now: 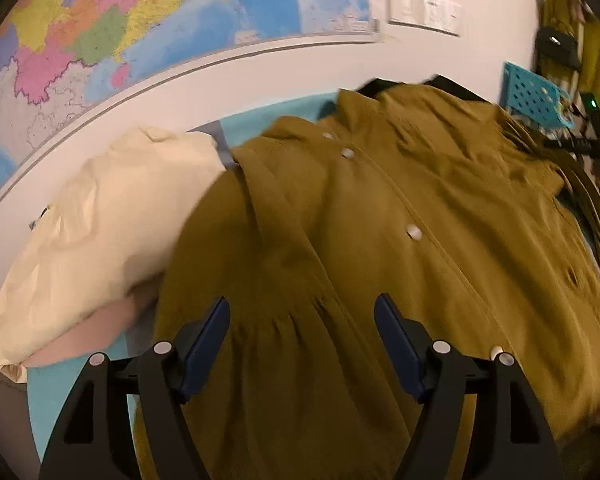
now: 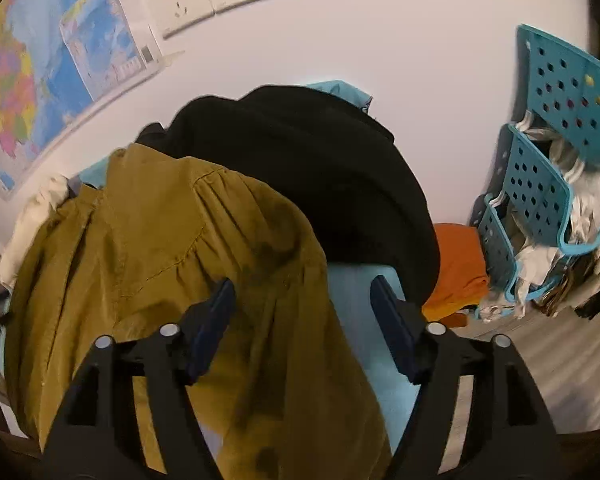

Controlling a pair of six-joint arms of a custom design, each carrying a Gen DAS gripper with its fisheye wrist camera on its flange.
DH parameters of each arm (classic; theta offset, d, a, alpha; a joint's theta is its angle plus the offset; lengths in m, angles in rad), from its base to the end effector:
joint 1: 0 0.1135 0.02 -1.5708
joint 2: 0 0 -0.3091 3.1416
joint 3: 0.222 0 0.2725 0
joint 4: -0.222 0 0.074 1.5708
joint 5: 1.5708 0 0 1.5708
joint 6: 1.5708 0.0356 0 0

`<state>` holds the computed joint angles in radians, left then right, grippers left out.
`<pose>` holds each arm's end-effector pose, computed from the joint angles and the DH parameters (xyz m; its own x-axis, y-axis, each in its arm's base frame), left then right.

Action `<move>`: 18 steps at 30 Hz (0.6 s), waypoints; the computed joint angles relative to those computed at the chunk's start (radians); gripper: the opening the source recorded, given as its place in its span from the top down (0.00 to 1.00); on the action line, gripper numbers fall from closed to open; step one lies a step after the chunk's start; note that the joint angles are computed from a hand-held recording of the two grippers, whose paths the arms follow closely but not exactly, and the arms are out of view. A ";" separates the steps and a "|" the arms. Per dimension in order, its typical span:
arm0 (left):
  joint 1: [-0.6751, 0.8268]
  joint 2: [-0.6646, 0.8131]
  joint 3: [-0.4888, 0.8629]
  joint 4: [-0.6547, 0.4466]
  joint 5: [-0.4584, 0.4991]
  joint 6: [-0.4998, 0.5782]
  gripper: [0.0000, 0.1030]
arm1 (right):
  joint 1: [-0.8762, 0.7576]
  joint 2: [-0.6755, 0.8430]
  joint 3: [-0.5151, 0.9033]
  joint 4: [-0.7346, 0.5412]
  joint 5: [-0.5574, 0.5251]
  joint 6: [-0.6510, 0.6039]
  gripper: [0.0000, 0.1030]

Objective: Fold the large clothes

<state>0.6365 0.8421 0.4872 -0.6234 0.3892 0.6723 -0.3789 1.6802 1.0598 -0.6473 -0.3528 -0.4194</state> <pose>0.1238 0.0747 0.2193 -0.7583 0.1561 -0.6330 0.1185 0.9877 0.1015 0.3176 -0.1132 0.2125 -0.9122 -0.0481 -0.4069 -0.1315 0.9749 0.1796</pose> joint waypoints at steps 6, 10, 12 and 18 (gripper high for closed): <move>-0.048 -0.062 -0.075 -0.014 -0.066 0.015 0.46 | -0.120 -0.183 -0.091 -0.082 -0.103 -0.153 0.22; 0.052 0.051 -0.045 0.016 -0.029 0.007 0.94 | -0.149 -0.288 -0.169 -0.185 -0.094 -0.310 0.23; 0.200 0.077 0.023 -0.048 0.094 0.051 0.97 | -0.138 -0.329 -0.218 -0.185 -0.051 -0.353 0.24; 0.440 0.153 0.166 0.025 0.120 -0.016 0.93 | -0.120 -0.306 -0.274 -0.129 0.022 -0.373 0.55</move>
